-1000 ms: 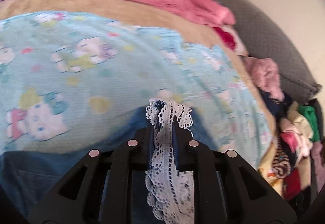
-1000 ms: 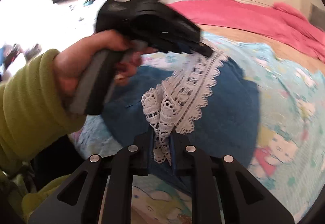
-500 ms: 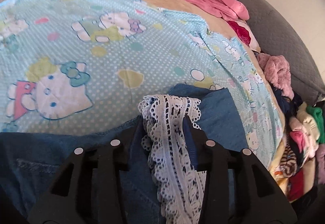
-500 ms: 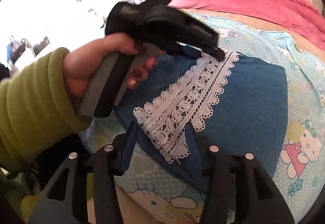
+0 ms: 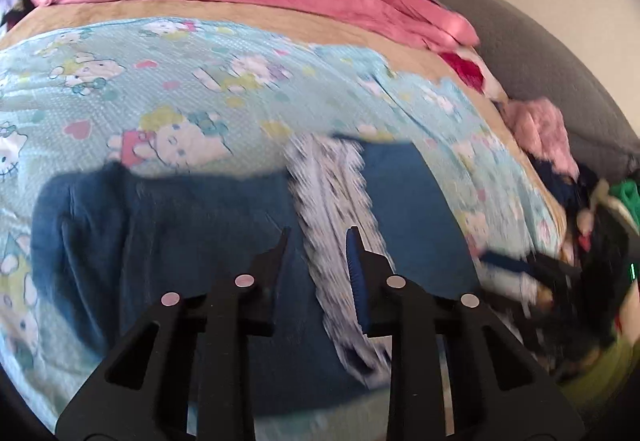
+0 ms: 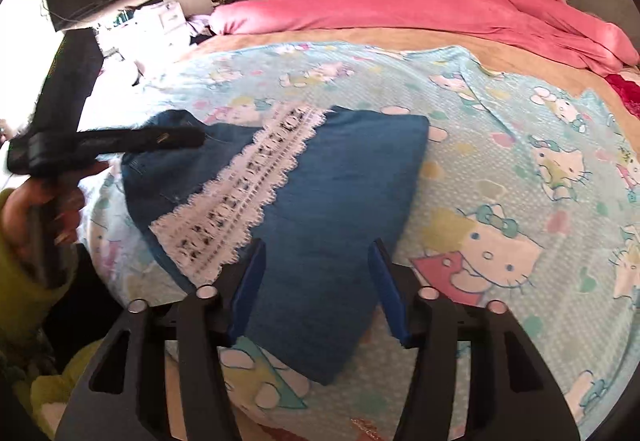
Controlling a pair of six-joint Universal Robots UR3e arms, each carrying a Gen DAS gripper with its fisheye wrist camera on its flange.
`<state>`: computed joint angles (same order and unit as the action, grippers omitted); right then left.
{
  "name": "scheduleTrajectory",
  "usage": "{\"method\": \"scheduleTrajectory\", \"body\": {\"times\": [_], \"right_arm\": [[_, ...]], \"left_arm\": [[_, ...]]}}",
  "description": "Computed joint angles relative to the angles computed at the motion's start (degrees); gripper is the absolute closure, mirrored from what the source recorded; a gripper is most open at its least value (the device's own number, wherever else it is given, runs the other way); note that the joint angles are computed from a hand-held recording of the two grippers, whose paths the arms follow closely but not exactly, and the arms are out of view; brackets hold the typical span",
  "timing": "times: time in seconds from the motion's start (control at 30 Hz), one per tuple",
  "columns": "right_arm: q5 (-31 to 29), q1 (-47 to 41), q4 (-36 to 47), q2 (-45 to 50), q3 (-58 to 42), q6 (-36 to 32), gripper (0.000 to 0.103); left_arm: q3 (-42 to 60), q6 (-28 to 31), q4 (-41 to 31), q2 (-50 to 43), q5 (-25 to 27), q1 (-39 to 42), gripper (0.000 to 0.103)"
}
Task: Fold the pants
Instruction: 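Lift the lace edge with both grippers and fold it over the denim, then open the right gripper while the left gripper presses the lace fold down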
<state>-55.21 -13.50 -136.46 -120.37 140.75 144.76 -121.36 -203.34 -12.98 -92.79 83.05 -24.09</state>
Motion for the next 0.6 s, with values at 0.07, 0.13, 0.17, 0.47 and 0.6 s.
{"method": "scheduleTrajectory", "body": {"times": [0.07, 0.13, 0.17, 0.47, 0.6], "right_arm": [[0.7, -0.4, 1.3, -2.3, 1.3, -1.2, 0.06], [-1.1, 1.5, -0.7, -2.3, 2.3, 0.5, 0.06], [-1.0, 2.0, -1.7, -1.7, 2.4, 1.0, 0.06], [-1.3, 6.3, -7.1, 2.8, 2.6, 3.4, 0.059], [-4.2, 9.0, -9.9, 6.7, 2.3, 4.5, 0.059]], "left_arm": [[-1.5, -1.2, -0.8, 1.5, -1.0, -1.0, 0.084], [-4.0, -3.5, 2.1, 2.1, -3.7, -1.1, 0.073], [-3.9, -4.2, 2.2, 1.4, -3.3, -2.1, 0.068], [1.0, -8.1, -2.9, -5.2, 4.2, -8.5, 0.062], [0.2, -7.7, -1.5, -5.5, 3.4, -8.9, 0.093]]}}
